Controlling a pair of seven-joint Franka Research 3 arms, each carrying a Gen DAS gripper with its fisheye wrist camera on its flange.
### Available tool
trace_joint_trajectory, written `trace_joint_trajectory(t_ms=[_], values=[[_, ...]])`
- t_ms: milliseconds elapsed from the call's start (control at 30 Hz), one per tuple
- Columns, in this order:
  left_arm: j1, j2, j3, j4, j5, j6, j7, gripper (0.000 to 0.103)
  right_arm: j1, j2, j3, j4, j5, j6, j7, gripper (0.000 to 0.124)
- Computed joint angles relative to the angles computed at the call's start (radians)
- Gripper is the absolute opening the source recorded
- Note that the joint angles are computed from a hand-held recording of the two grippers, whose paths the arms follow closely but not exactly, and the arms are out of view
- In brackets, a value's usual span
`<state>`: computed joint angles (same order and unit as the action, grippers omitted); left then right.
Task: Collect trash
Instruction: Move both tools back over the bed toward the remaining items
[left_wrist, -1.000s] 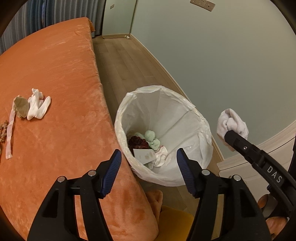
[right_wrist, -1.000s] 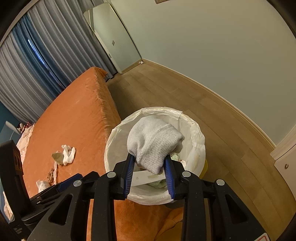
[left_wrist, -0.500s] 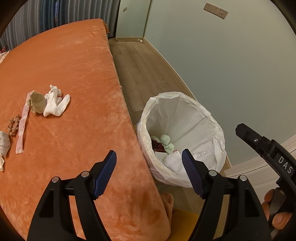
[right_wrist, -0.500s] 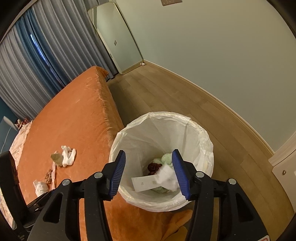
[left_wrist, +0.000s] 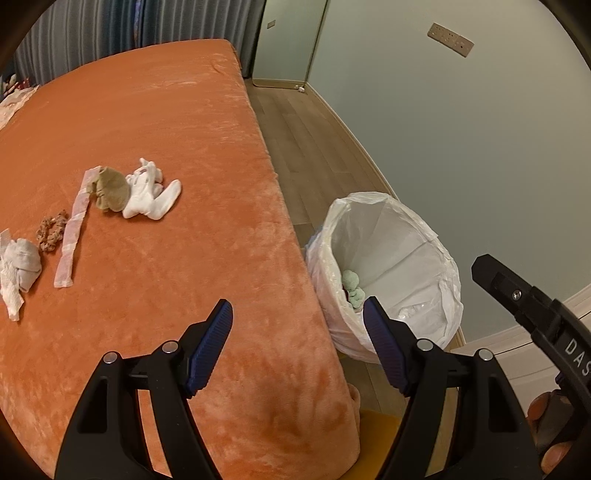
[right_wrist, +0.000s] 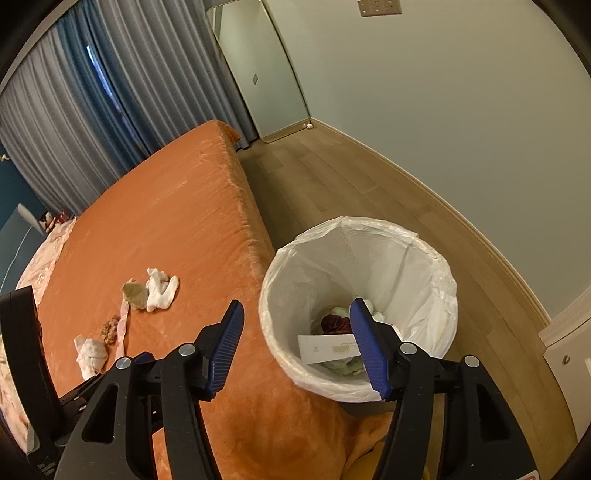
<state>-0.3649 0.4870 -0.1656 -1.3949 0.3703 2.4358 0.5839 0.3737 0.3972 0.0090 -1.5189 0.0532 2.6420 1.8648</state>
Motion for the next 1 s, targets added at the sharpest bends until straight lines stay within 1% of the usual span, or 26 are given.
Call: trace_joint_trajectory(t_ms=[333,733,1000], values=[[0.040,-0.141,0.010,-0.203,0.031,0.067,-0.091,0.069,0.048,-0.008,0.010,0.004,-0.045,-0.020,0.003,0.060],[0.113,-0.320,0.007,-0.455,0.066,0.131,-0.197,0.069,0.108,0.014,0.032,0.040,-0.078,-0.055,-0.017,0.061],[0.175,-0.439,0.004,-0.617,0.085,0.140,-0.264,0.069,0.166,0.057,0.045,0.101,-0.097,-0.095,-0.036,0.061]])
